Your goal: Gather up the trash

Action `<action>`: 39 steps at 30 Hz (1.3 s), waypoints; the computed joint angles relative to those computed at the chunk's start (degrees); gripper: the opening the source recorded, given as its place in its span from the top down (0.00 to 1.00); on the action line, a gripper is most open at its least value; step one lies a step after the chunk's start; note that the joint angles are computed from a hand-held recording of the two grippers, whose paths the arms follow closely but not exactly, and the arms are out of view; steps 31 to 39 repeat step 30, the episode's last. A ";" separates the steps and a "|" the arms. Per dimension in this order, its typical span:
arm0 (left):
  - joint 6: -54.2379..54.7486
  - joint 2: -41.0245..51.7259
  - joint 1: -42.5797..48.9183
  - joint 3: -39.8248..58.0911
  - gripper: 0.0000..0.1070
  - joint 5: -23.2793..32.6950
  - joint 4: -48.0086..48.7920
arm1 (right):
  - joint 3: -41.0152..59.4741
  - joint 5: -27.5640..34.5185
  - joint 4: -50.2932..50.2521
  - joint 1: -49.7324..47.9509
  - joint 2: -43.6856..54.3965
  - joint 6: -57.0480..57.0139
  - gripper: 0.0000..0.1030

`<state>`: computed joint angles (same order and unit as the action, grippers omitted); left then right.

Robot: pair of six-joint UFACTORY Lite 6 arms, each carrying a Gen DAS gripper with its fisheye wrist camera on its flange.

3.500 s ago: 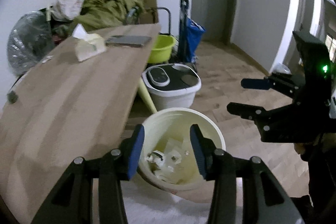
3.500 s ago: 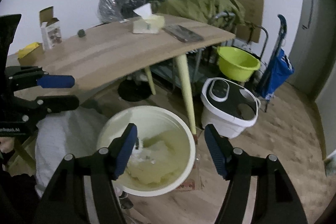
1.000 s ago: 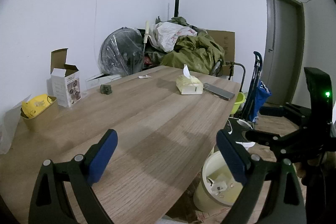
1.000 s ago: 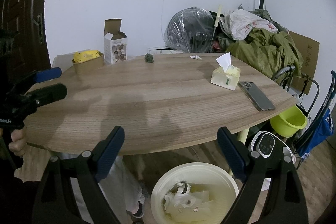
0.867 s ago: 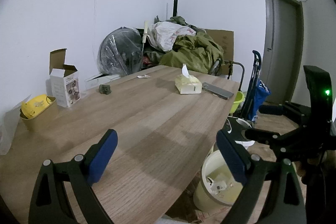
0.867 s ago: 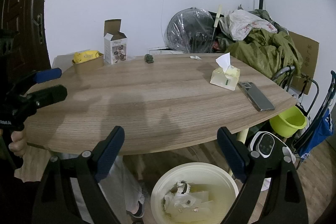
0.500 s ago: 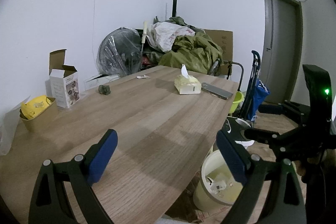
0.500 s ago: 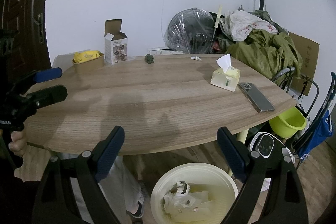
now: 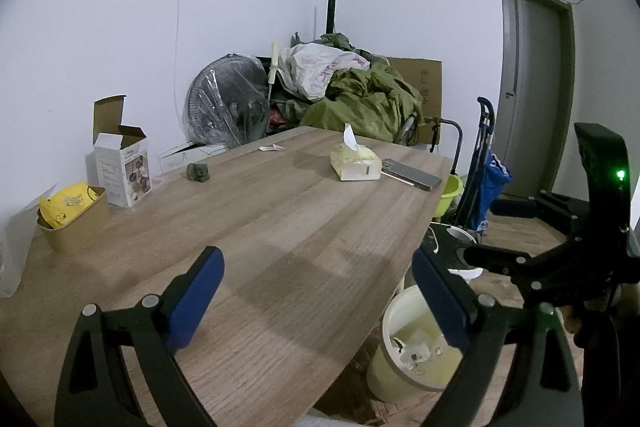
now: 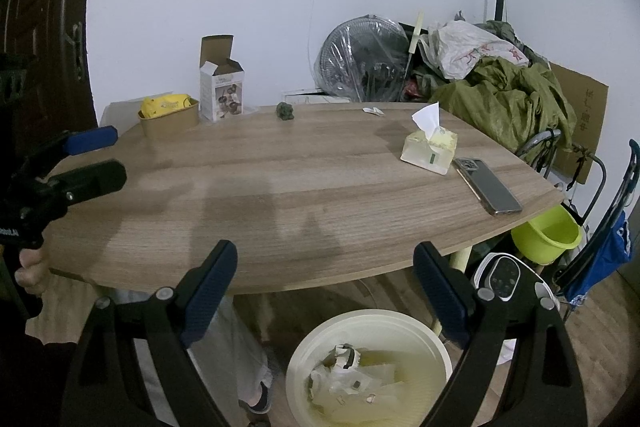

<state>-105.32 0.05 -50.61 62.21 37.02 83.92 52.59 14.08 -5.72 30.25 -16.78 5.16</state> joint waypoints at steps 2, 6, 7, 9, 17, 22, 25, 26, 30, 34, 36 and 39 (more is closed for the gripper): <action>-0.04 0.05 0.03 0.01 0.11 -0.02 0.11 | -0.01 0.01 -0.02 -0.01 -0.06 -0.01 0.14; -0.02 0.08 -0.03 0.04 0.11 0.09 0.08 | 0.07 0.16 -0.63 0.13 -0.07 0.66 0.14; -0.11 0.07 -0.04 0.00 0.11 0.04 0.15 | 0.01 0.08 -0.47 0.09 -0.13 0.43 0.14; -0.09 0.13 -0.15 0.05 0.11 0.18 0.08 | 0.04 0.08 -0.35 0.07 -0.09 0.33 0.14; -0.06 0.17 -0.27 0.09 0.11 0.27 0.06 | -0.12 0.05 0.33 -0.18 -0.28 -0.44 0.14; 0.14 0.10 -0.04 0.15 0.11 0.19 -0.25 | -0.25 0.20 0.15 -0.32 -0.58 -0.20 0.14; 0.48 0.04 0.07 0.24 0.11 0.18 -0.28 | -0.30 0.14 0.70 -0.52 -0.56 -0.89 0.14; 0.44 0.04 0.11 0.25 0.11 0.04 -0.19 | -0.21 0.35 -0.20 -0.31 -0.54 0.13 0.14; 1.73 0.40 1.30 1.09 0.11 -1.47 -0.26 | -0.24 0.44 -0.62 -0.33 -0.70 0.79 0.14; 1.73 0.40 1.30 1.09 0.11 -1.47 -0.26 | -0.24 0.44 -0.62 -0.33 -0.70 0.79 0.14; 1.73 0.40 1.30 1.09 0.11 -1.47 -0.26 | -0.24 0.44 -0.62 -0.33 -0.70 0.79 0.14; 1.73 0.40 1.30 1.09 0.11 -1.47 -0.26 | -0.24 0.44 -0.62 -0.33 -0.70 0.79 0.14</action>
